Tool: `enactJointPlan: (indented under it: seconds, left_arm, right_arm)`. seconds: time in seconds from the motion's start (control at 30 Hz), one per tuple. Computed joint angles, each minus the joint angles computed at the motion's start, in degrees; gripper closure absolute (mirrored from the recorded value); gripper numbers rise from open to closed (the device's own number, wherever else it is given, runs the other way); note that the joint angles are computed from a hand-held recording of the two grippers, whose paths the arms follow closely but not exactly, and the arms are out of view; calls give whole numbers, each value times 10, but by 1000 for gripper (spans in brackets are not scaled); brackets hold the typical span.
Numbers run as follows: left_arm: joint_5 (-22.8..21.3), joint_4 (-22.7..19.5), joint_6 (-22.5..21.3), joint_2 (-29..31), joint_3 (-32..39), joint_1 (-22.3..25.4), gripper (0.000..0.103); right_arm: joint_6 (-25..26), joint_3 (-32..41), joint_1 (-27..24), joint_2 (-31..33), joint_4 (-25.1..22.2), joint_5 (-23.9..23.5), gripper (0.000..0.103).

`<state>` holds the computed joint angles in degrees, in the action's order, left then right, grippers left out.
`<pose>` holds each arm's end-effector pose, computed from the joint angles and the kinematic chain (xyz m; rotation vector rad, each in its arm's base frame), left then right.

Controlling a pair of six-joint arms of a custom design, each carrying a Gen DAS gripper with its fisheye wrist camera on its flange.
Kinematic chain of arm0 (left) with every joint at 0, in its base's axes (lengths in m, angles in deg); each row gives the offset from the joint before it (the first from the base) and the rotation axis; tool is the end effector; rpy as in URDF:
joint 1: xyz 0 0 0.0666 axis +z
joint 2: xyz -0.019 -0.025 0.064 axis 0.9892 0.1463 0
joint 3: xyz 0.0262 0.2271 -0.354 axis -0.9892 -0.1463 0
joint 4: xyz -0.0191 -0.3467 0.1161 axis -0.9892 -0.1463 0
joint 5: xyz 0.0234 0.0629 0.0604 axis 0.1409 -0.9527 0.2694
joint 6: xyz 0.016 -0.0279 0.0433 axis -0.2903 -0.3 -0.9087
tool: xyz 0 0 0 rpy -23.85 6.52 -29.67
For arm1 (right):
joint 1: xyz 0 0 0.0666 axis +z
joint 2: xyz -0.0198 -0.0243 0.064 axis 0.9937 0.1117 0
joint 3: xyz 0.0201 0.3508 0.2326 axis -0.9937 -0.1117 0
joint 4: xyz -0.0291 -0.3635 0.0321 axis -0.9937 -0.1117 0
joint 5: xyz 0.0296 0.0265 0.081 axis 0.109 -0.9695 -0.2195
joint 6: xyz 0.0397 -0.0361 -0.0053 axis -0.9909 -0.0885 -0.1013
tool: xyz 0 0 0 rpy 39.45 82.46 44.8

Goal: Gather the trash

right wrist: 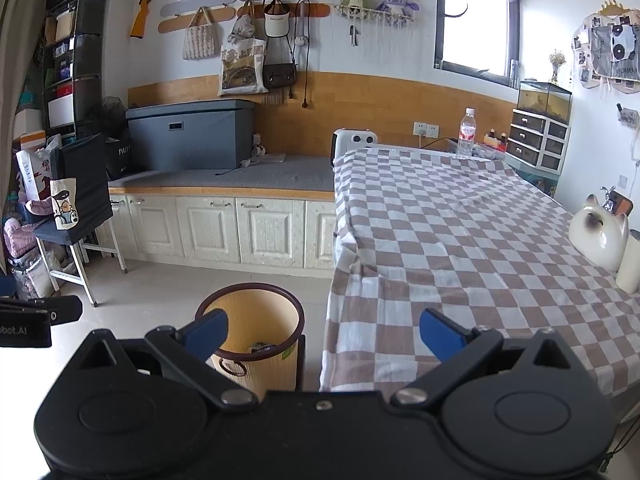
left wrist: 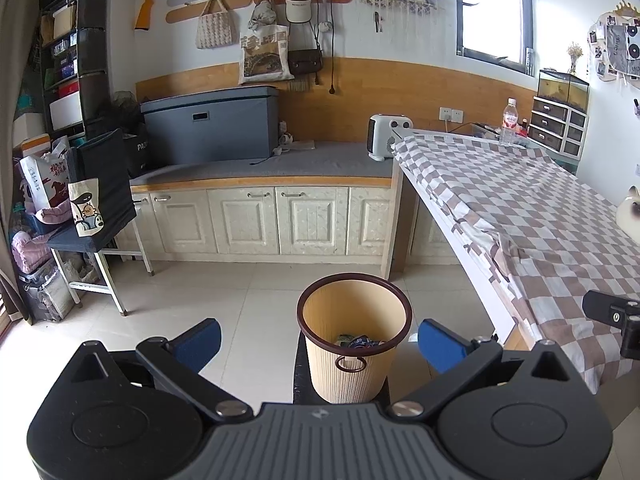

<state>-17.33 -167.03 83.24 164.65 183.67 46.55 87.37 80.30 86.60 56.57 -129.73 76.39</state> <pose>0.4218 -0.2705 0.6818 -0.1657 2.1380 0.1173 0.4349 0.0273 0.6686 -0.2317 2.0554 0.1137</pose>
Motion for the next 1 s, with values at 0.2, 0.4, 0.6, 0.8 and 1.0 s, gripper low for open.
enactJointPlan:
  seconds: [0.2, 0.4, 0.6, 0.8, 1.0]
  left_arm:
    - [2, -3, 4, 2, 2, -1, 0]
    - [3, -1, 3, 1, 0, 0, 0]
    - [3, -2, 4, 2, 0, 0, 0]
    - [4, -1, 3, 1, 0, 1, 0]
    - [3, -2, 4, 2, 1, 0, 0]
  right_arm:
    - [-3, 2, -1, 1, -5, 1, 0]
    - [-3, 4, 0, 1, -9, 3, 0]
    - [-2, 3, 0, 0, -9, 3, 0]
    - [-4, 4, 2, 1, -10, 5, 0]
    - [-3, 4, 1, 0, -10, 5, 0]
